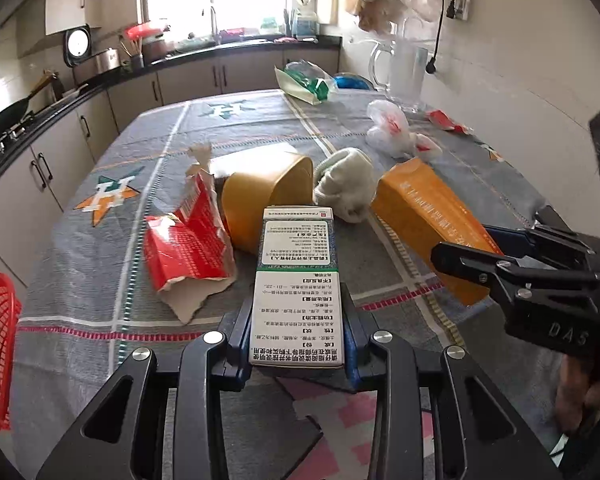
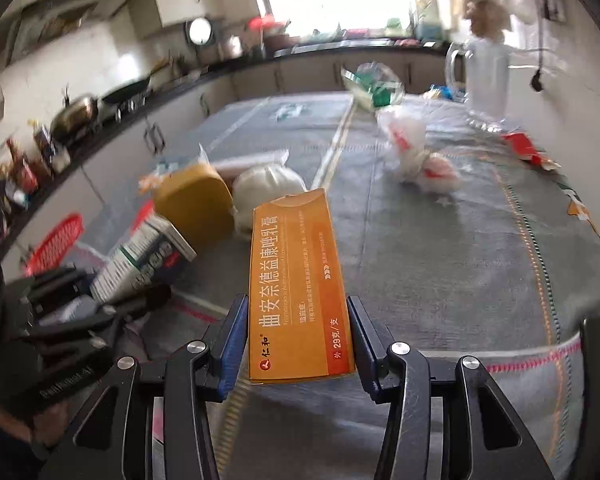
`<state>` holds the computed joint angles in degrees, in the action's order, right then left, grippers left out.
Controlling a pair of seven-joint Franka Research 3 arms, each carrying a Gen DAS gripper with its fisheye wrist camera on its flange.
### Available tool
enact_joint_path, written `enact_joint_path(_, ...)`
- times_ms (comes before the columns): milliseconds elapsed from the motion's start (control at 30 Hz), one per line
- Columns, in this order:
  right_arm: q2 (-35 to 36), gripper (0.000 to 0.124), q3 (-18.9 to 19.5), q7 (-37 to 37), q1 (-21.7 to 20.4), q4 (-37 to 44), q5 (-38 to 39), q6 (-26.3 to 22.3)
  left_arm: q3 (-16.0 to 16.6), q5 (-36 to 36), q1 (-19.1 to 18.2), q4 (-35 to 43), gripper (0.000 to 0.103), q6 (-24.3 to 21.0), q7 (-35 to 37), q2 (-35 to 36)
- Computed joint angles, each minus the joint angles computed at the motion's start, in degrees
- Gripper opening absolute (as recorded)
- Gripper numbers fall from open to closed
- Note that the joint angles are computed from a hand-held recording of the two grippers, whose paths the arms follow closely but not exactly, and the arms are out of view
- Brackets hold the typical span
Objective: Collect trash
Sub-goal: 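Hold the medicine box and orange box raised above the table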
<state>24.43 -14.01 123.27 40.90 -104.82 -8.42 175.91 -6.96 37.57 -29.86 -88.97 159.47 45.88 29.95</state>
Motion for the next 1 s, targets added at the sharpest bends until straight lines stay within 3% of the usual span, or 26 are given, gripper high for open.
enact_joint_path(67, 0.46, 0.052, -7.36, 5.94, 6.53, -0.24, -2.99, 0.73, 0.80, 0.72, -0.47, -0.63, 0.034, 0.49, -1.61, -0.39)
enact_joint_path(133, 0.71, 0.052, -11.40, 9.34, 9.95, -0.71, -4.33, 1.83, 1.88, 2.30, -1.19, -1.25, 0.034, 0.95, -3.79, -0.89)
enact_joint_path(500, 2.00, 0.052, -21.26, 21.73, 18.65, 1.03, -15.44, -2.96, 2.00, 5.82, -0.86, -2.01, 0.034, 1.75, -8.65, -1.43)
enact_joint_path(1000, 1.21, 0.052, -19.14, 33.18, 16.97, 3.43, -29.93, -9.35, 2.30, 7.15, -0.62, -3.23, 0.034, 3.69, -10.15, -2.12)
